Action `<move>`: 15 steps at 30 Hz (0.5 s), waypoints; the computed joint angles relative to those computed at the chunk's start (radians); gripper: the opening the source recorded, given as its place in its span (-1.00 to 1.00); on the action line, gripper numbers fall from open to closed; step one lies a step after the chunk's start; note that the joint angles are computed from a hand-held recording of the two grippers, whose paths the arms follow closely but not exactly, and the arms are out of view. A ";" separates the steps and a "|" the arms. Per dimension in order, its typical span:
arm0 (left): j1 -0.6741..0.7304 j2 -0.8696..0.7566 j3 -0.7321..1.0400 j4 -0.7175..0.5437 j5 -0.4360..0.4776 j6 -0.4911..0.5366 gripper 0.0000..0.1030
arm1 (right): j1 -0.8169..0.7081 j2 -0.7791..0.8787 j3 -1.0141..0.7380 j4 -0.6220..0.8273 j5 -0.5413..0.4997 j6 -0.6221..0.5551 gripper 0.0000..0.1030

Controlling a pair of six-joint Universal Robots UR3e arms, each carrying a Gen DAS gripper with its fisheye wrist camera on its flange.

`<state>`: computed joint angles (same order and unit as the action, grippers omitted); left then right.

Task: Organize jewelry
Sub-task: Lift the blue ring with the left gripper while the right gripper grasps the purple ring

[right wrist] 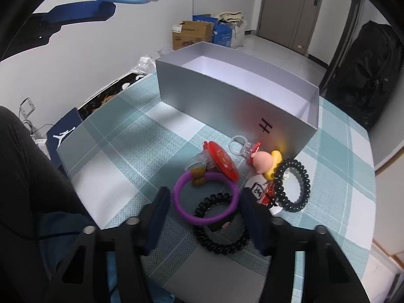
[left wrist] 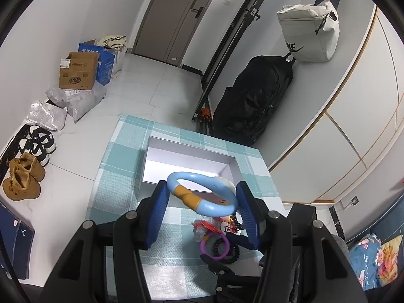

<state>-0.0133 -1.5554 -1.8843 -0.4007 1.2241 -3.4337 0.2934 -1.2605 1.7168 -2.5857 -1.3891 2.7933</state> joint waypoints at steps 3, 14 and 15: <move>0.005 0.006 -0.006 0.002 -0.003 -0.001 -0.04 | -0.013 -0.019 0.019 -0.014 0.027 -0.007 0.01; -0.018 -0.011 0.015 -0.009 0.023 -0.003 -0.04 | -0.122 -0.135 0.076 0.038 0.177 0.018 0.00; -0.020 -0.013 0.017 -0.011 0.025 -0.003 -0.04 | -0.119 -0.124 0.070 0.029 0.185 0.034 0.00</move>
